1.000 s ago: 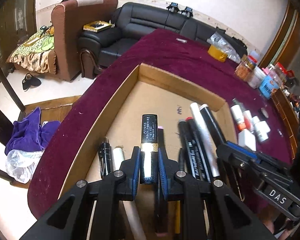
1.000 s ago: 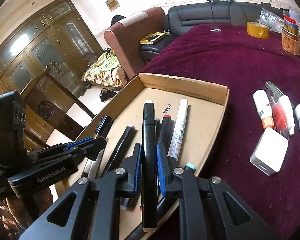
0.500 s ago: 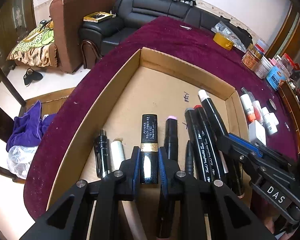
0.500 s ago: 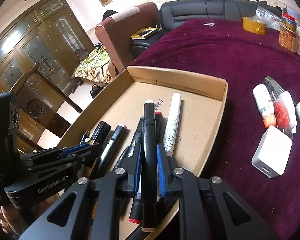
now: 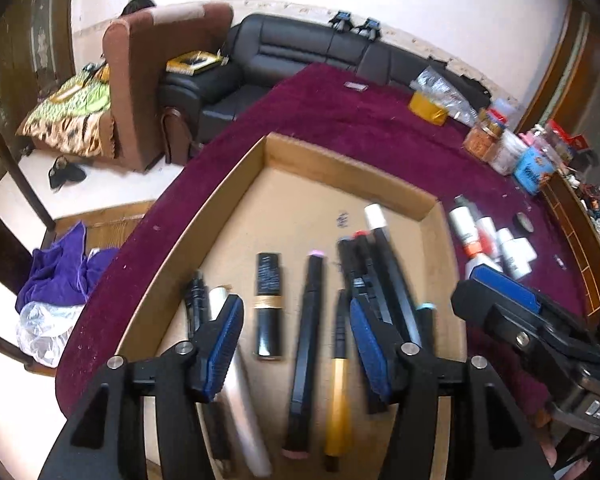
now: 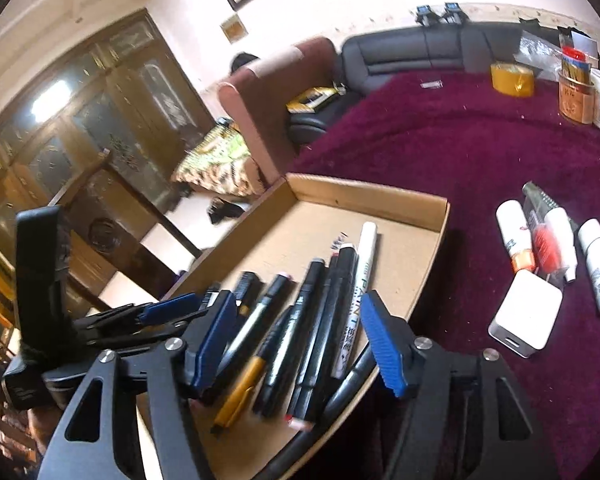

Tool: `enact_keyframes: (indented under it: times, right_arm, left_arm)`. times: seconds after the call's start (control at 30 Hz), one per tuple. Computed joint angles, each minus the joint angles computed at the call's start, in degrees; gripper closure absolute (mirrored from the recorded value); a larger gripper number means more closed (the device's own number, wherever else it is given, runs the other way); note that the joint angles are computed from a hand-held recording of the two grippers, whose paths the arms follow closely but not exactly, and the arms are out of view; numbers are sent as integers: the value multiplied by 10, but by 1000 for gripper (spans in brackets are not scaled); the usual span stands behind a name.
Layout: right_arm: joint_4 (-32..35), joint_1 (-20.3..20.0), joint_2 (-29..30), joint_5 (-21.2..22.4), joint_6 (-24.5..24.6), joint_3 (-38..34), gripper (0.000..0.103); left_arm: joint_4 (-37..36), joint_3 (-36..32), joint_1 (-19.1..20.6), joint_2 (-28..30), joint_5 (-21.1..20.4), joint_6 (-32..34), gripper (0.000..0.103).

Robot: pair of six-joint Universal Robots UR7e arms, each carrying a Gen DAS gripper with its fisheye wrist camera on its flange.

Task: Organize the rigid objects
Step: 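Lower the left tool onto the white square charger and grasp it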

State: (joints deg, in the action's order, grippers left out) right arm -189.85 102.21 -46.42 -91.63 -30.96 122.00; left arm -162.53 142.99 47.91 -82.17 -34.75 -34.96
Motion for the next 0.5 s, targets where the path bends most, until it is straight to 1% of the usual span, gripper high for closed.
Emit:
enact_keyframes:
  times: [0.07, 0.1, 0.17, 0.3, 0.4, 0.5]
  right_arm:
    - [12, -13, -25, 27, -10, 18, 36]
    - [23, -23, -43, 44, -14, 29, 36]
    - [28, -38, -68, 58, -19, 46, 35]
    - [7, -68, -106, 54, -21, 75, 33]
    - [-2, -98, -129, 59, -11, 90, 33]
    - [-23, -128, -143, 58, -4, 105, 33]
  left_arm:
    - [-14, 7, -22, 3, 4, 2, 37]
    - [-30, 10, -34, 8, -2, 11, 37]
    - [-51, 12, -51, 17, -12, 27, 32]
    - [-78, -1, -75, 57, -31, 52, 29]
    - [-88, -22, -76, 97, -51, 67, 29]
    - [-78, -42, -75, 127, -66, 70, 29]
